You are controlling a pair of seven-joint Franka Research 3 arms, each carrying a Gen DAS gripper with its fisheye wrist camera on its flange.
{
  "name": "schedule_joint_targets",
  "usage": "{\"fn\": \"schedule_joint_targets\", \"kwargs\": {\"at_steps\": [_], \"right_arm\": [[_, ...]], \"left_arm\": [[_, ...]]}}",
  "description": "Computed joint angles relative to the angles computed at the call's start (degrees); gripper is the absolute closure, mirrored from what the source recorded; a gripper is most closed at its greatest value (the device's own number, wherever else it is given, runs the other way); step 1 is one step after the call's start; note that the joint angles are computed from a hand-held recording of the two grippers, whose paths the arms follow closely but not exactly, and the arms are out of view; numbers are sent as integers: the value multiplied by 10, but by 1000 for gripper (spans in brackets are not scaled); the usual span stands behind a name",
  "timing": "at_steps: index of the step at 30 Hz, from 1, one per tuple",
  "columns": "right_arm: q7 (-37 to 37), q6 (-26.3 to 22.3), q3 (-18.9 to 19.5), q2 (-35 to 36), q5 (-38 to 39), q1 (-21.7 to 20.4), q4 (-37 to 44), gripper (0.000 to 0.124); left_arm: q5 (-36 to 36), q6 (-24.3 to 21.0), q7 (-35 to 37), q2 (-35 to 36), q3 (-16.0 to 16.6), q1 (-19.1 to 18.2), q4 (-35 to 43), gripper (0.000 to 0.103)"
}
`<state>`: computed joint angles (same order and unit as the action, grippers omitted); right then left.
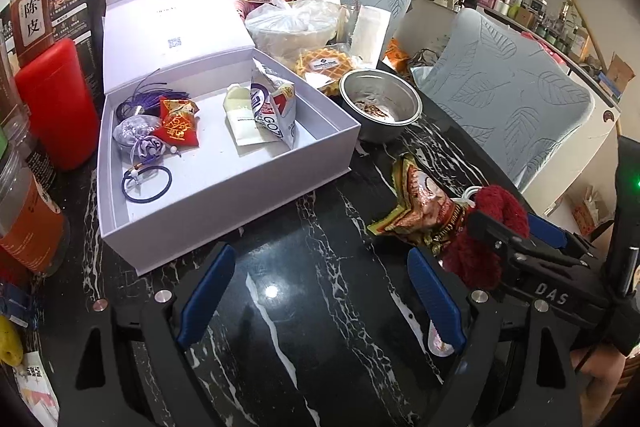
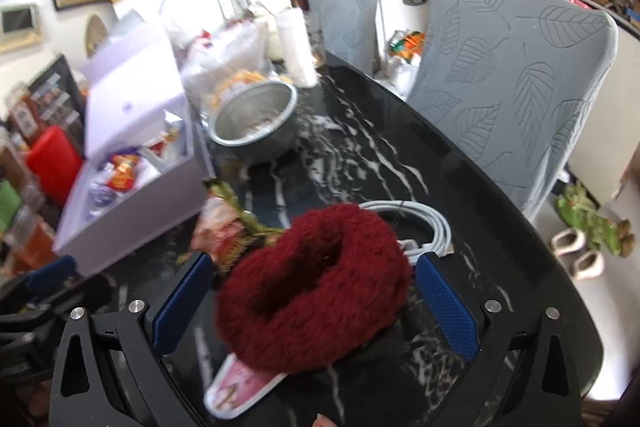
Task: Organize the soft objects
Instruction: 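Grasp the red knit scrunchie with the right gripper while the left gripper approaches the gold snack bag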
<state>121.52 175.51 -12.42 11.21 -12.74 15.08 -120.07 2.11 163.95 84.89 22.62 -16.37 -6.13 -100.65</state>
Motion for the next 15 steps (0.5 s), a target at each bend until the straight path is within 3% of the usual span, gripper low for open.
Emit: {"fn": "schedule_joint_targets", "kwargs": {"at_steps": [3,5,7,9,12,15], "right_arm": [[-3,-49,-3,13,-18,3,20,21],[-55,-62,37,15,31,-34,22,21],[-133,-64,89,11,127,-83,15,24],[-218,-58,130,3,221,-120,4,39],[-230,-44,110,-12,235,-106,-14,58],[-348,-18,159,-28,361,-146,-32,72]], "left_arm": [[0,-3,4,13,-3,1,16,14],[-16,-20,29,31,-22,12,39,14],[-37,-29,60,49,-43,23,59,14],[-57,-38,85,65,-59,29,78,14],[-75,-52,113,79,-69,26,100,14],[-83,-49,136,84,-72,19,107,14]]}}
